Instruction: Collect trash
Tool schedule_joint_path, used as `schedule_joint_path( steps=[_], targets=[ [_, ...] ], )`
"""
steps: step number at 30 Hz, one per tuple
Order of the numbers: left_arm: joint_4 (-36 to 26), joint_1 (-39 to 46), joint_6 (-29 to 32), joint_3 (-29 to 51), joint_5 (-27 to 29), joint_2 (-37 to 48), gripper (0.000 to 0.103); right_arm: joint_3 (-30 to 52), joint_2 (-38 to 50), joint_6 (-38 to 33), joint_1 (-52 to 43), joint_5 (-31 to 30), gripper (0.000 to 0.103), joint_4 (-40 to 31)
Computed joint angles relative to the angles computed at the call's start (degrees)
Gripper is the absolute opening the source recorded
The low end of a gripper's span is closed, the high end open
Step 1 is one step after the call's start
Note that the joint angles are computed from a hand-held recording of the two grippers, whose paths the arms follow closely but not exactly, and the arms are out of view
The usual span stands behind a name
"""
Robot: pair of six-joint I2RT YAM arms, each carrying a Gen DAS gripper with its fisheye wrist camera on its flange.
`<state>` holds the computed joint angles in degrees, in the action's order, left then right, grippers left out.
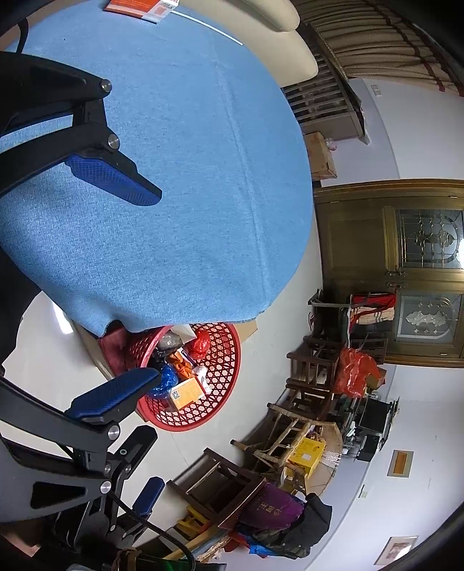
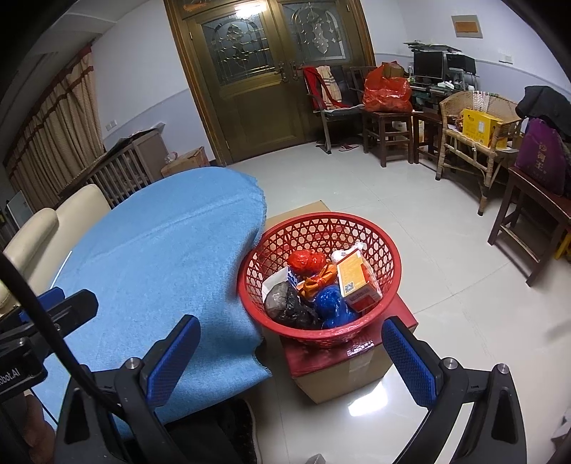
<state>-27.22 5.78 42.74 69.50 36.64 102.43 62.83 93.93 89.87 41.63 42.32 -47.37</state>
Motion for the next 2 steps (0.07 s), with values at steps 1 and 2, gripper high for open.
schedule_joint_path(
  steps=[1,2],
  targets=[
    [-0.3,0.1,0.2,0.2,0.3,0.1,0.092,0.1,0.0,0.2,0.1,0.1,0.103,-0.3],
    [-0.4,0.1,0.1,0.3,0.2,0.1,0.092,0.3,0.1,0.3,0.1,0.2,0.103,-0.7]
  ],
)
